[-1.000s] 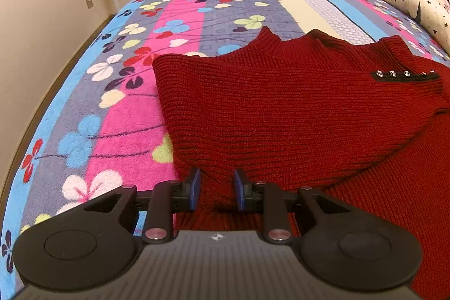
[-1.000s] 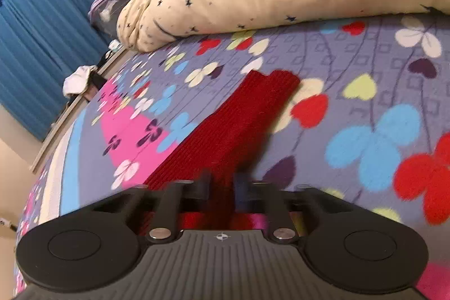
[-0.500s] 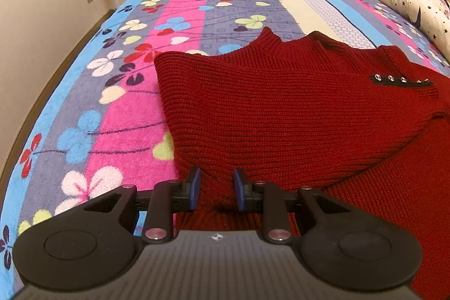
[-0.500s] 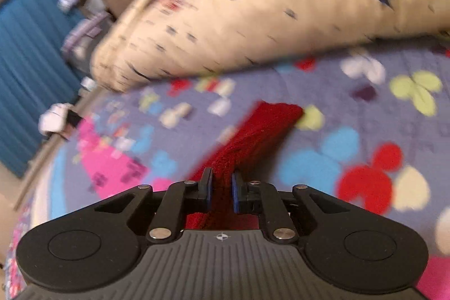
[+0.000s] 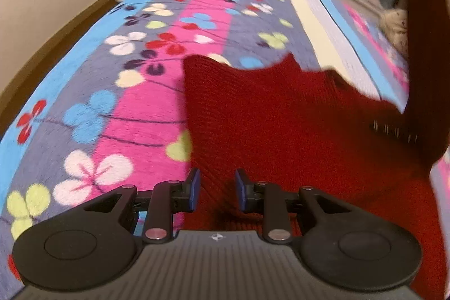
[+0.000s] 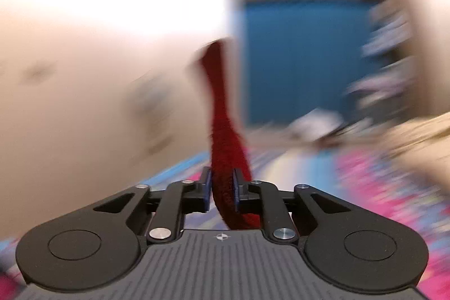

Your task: Fold small clothes

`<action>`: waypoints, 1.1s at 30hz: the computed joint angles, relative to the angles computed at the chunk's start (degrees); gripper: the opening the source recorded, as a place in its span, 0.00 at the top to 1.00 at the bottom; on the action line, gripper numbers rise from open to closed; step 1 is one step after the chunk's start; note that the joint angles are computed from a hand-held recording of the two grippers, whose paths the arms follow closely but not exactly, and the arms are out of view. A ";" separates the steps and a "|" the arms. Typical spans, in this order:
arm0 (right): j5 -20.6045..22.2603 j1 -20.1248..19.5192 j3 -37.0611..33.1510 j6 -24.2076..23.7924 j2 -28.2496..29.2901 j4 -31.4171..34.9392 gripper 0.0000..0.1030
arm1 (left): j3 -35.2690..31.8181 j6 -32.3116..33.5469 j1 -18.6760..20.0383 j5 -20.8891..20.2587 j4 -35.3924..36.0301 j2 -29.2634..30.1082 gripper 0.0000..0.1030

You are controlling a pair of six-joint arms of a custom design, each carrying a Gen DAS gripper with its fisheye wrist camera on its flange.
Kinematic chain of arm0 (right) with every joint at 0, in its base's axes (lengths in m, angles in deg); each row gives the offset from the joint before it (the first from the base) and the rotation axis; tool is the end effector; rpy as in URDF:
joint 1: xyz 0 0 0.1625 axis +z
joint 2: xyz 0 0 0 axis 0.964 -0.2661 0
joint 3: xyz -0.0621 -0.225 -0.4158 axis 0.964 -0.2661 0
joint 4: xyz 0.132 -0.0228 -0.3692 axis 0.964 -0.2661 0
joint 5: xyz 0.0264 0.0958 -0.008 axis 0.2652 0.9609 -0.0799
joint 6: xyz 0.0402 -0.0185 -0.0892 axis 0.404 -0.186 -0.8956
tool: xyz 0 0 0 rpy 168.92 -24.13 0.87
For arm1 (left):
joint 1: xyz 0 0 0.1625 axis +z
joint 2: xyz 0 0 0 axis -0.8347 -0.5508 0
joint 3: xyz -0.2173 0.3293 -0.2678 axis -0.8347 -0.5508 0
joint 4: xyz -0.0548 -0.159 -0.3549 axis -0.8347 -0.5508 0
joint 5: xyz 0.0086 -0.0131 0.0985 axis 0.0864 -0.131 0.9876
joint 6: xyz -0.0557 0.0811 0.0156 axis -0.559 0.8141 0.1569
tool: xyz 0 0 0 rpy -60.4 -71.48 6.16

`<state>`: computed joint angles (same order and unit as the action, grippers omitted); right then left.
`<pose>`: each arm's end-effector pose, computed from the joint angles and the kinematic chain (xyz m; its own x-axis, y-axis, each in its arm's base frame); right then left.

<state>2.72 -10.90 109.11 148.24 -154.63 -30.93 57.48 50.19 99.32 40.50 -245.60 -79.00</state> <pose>0.0233 -0.3421 0.2574 -0.7578 -0.0576 0.6500 -0.6508 0.1395 -0.7463 -0.2173 -0.4723 0.0675 -0.8041 0.1922 -0.5626 0.4476 0.8185 -0.3601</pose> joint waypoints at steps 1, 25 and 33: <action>3.31 1.82 -2.20 -3.10 5.94 6.00 0.72 | -0.10 -1.08 0.44 -0.36 0.29 -0.76 0.70; 15.52 -10.40 -4.64 17.68 3.25 20.70 0.51 | -0.95 3.09 3.96 -10.64 -16.56 4.57 0.71; 16.73 -9.84 -4.90 23.95 1.50 23.11 0.51 | -3.32 6.28 4.21 -7.18 -18.23 8.57 0.89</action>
<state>19.46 -20.74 104.21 172.18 -153.13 -7.82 54.16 56.48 103.53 33.31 -263.83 -70.43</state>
